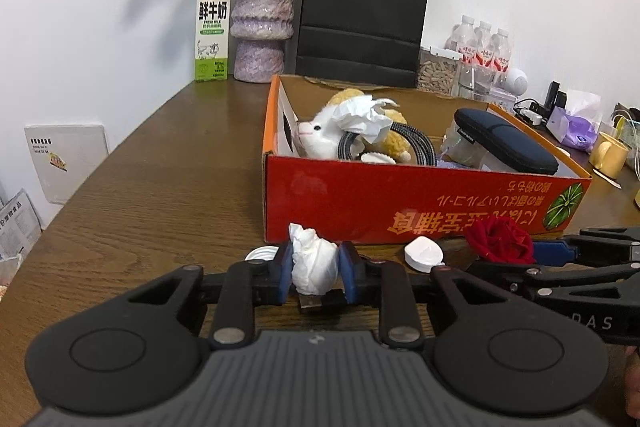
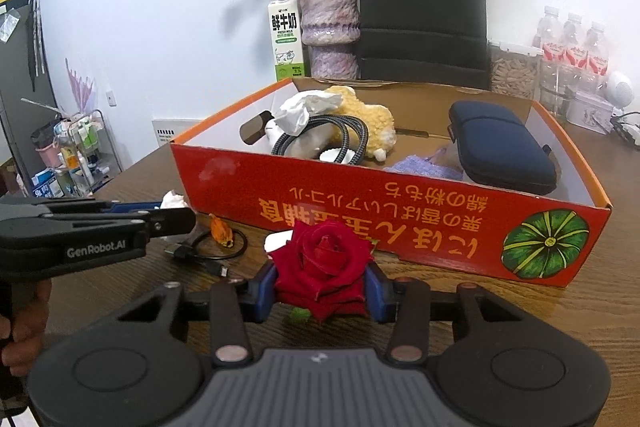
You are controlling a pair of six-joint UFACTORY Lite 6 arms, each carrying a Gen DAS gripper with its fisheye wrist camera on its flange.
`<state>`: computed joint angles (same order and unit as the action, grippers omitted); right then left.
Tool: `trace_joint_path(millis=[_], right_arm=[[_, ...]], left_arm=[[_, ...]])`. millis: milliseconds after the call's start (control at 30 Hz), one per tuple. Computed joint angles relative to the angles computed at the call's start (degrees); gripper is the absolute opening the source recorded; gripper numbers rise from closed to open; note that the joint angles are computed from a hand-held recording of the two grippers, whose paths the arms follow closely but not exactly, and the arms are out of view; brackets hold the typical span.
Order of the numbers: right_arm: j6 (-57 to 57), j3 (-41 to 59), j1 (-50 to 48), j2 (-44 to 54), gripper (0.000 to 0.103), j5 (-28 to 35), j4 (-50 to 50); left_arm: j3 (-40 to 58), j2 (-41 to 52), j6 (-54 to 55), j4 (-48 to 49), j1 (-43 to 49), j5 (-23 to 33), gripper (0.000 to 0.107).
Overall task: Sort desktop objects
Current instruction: 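Grasp the red rose with the right gripper while the left grasps the white tissue ball, then carry the red rose and tissue ball into the box and open both grippers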
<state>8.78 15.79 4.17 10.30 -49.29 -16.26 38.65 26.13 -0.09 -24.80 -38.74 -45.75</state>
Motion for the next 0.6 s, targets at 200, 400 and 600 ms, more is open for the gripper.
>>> trace_joint_path(millis=[200, 400, 600], right_arm=[[-0.06, -0.69, -0.17, -0.22, 0.044, -0.05, -0.07], [0.07, -1.05, -0.18, -0.41, 0.044, -0.35, -0.12], [0.19, -1.30, -0.36, -0.81, 0.044, -0.32, -0.38]], left_arm=[[1.19, 1.78, 2.00, -2.09, -0.92, 0.60, 0.029], [0.39, 1.47, 2.40, -2.28, -1.43, -0.92, 0.026], [-1.15, 0.03, 2.23, -3.01, -1.78, -2.68, 0.026]])
